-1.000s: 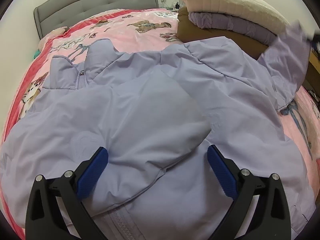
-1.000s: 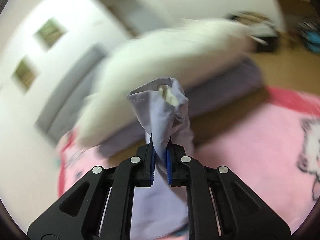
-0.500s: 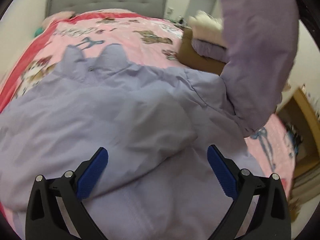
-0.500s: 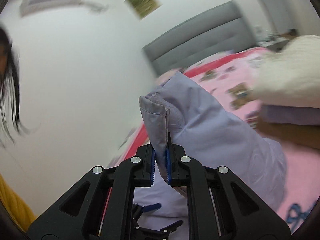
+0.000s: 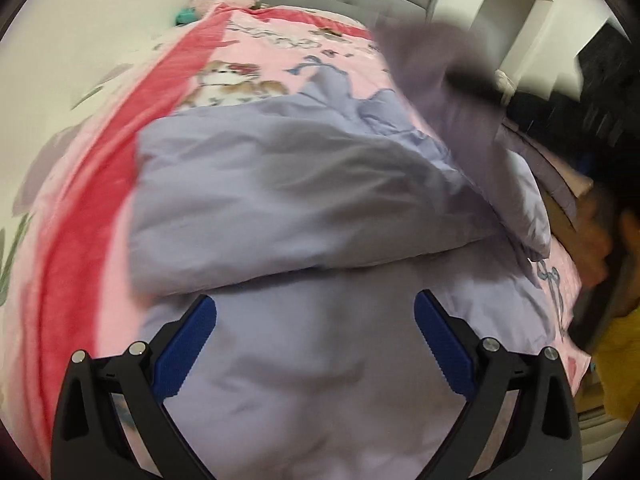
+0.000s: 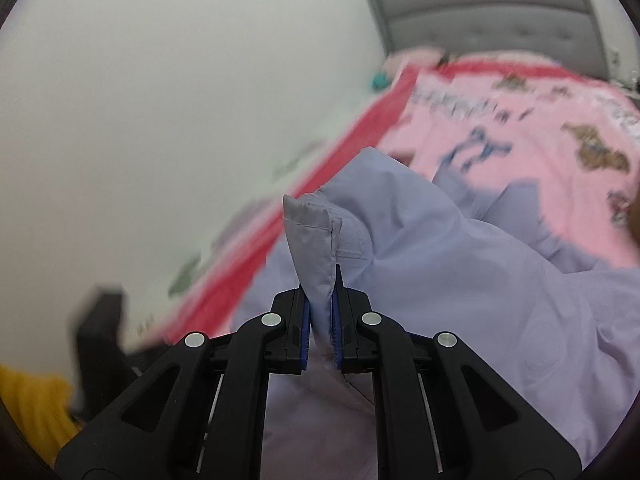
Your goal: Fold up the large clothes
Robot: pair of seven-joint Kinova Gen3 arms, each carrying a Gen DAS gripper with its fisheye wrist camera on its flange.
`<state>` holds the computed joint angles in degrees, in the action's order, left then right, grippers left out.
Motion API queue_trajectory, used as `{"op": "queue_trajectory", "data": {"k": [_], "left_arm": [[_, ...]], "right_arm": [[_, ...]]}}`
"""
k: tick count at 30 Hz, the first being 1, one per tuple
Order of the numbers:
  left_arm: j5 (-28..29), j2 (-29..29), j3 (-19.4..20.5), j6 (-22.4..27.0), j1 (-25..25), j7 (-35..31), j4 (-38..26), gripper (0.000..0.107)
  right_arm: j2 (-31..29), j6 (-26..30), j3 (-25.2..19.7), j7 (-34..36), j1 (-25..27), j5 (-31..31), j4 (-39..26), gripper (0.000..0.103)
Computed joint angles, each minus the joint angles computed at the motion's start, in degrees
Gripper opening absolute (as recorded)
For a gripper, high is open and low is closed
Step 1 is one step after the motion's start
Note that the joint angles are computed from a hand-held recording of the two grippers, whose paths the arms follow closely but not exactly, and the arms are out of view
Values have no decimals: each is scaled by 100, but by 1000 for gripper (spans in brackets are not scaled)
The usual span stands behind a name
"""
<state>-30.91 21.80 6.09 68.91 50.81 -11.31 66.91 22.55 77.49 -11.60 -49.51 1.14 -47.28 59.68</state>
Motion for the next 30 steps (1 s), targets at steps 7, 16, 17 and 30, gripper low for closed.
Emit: {"op": "queue_trajectory", "data": {"k": [7,16,17,30], "left_arm": [[-246,-609,105,-625,-222,436,914,97],[-204,-755,66,-1209,-568,256,1041,97],[-162,-826,44,-1434,-625,288,1108,97],[1129,81,1874,-2402,-3001,-1363,314,98]], "right_arm": [[93,177,-541,-125,-465,1418,296,11],[470,800,-884,-472,-226,1402,-198,35],[465,915,-944,-430,-118,1293,-238,39],[-1203,-461,-1006,548,1426,2316,1119,76]]}}
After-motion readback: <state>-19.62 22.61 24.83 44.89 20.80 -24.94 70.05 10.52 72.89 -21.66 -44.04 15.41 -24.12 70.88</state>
